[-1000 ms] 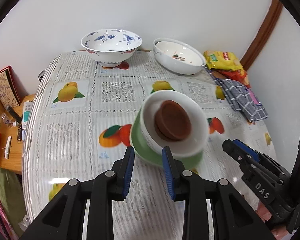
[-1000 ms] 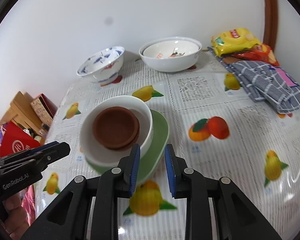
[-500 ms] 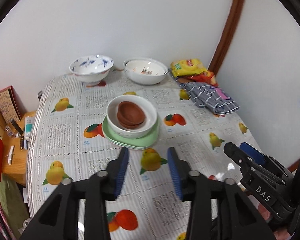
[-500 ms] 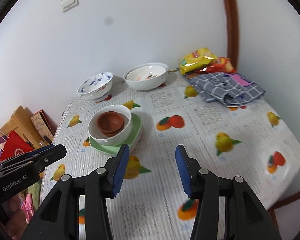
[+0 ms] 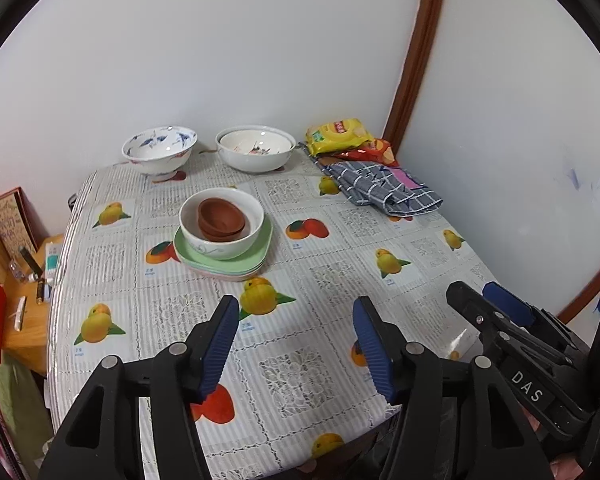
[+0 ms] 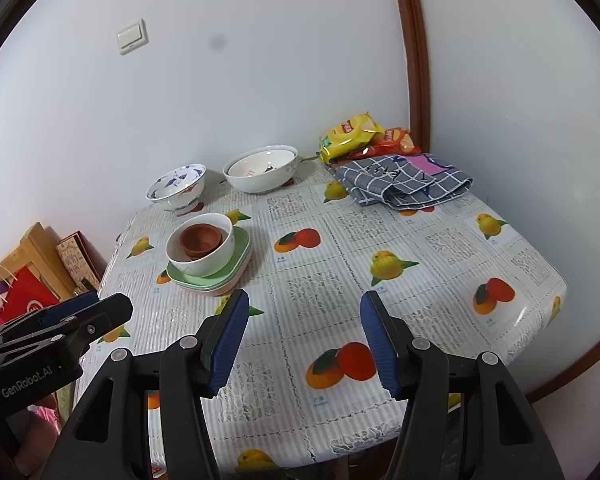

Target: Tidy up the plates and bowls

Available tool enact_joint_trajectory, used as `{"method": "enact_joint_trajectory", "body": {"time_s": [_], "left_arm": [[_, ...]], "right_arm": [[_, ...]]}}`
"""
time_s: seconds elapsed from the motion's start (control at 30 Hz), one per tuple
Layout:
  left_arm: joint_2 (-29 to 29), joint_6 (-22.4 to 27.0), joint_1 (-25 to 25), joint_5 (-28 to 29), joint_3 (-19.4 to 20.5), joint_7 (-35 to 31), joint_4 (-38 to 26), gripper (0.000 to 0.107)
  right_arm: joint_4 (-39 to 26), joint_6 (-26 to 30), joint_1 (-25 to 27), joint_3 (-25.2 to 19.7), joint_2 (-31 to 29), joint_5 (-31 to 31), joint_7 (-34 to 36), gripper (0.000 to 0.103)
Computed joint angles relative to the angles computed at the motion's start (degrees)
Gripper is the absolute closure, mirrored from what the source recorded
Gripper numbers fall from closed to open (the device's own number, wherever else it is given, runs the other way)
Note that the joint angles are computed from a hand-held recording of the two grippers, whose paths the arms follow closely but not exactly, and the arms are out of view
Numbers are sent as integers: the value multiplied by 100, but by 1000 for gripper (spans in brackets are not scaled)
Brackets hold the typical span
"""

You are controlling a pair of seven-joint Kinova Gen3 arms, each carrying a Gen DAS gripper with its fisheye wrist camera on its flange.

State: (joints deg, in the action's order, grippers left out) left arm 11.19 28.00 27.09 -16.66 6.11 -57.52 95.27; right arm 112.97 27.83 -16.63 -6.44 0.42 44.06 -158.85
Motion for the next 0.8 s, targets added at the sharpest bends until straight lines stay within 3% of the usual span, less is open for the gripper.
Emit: {"method": "enact_joint_trajectory", "body": {"time_s": [0.1, 0.33, 0.8], "left_arm": [[-62, -62, 110, -151, -38, 187, 24, 49], [-218, -238, 264, -510, -62, 620, 183, 45], [-232, -261, 106, -420, 91, 552, 226, 44]], "right_arm": [[73, 33, 14, -32, -107, 120, -121, 45], [131, 666, -114, -308, -253, 904, -823, 44], [278, 520, 49, -393, -437, 884, -842, 42]]}}
